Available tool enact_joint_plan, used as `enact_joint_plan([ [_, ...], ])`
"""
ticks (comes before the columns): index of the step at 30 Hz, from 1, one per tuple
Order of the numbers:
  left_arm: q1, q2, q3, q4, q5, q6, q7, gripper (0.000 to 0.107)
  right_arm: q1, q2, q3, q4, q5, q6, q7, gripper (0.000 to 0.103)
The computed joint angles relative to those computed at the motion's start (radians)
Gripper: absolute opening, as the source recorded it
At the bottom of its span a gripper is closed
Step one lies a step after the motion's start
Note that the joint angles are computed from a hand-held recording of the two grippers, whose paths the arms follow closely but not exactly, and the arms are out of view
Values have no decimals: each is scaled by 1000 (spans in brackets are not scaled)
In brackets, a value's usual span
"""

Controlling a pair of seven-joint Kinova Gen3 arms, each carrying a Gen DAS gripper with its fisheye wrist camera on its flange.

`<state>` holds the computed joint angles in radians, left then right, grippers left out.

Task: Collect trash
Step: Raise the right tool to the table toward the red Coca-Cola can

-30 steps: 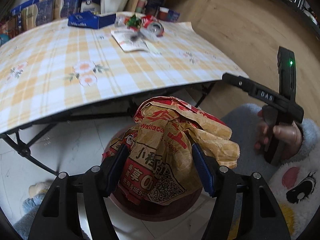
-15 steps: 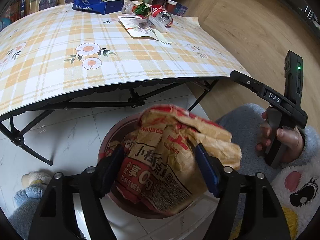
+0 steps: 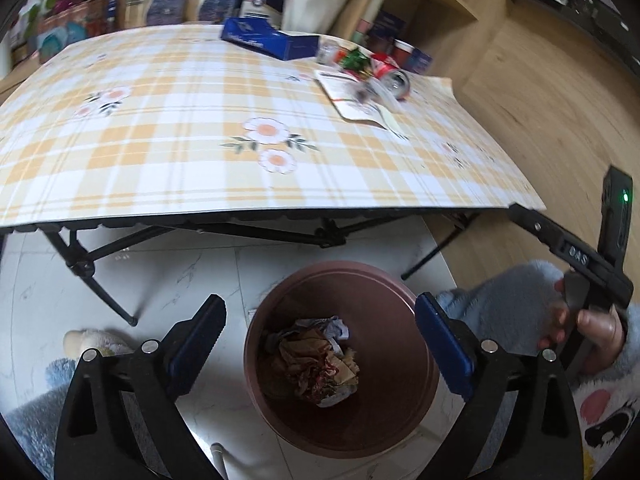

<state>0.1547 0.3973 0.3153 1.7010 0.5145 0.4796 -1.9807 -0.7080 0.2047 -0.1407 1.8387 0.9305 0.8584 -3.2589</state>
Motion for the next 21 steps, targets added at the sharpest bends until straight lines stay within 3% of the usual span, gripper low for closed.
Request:
enact_joint_plan([
  [6,8,-18,-20,21,-2,-41,48,93,4,-2,1,5,-8,-9,-5,97],
  [15,-38,-39,3,63,43,-107,81,94,10,-3,2,10,-16,-21,-8,97],
  [21,-58,-42,7,77,53,-137,119,94,52,-9,9,2,-93,-72,48,97],
])
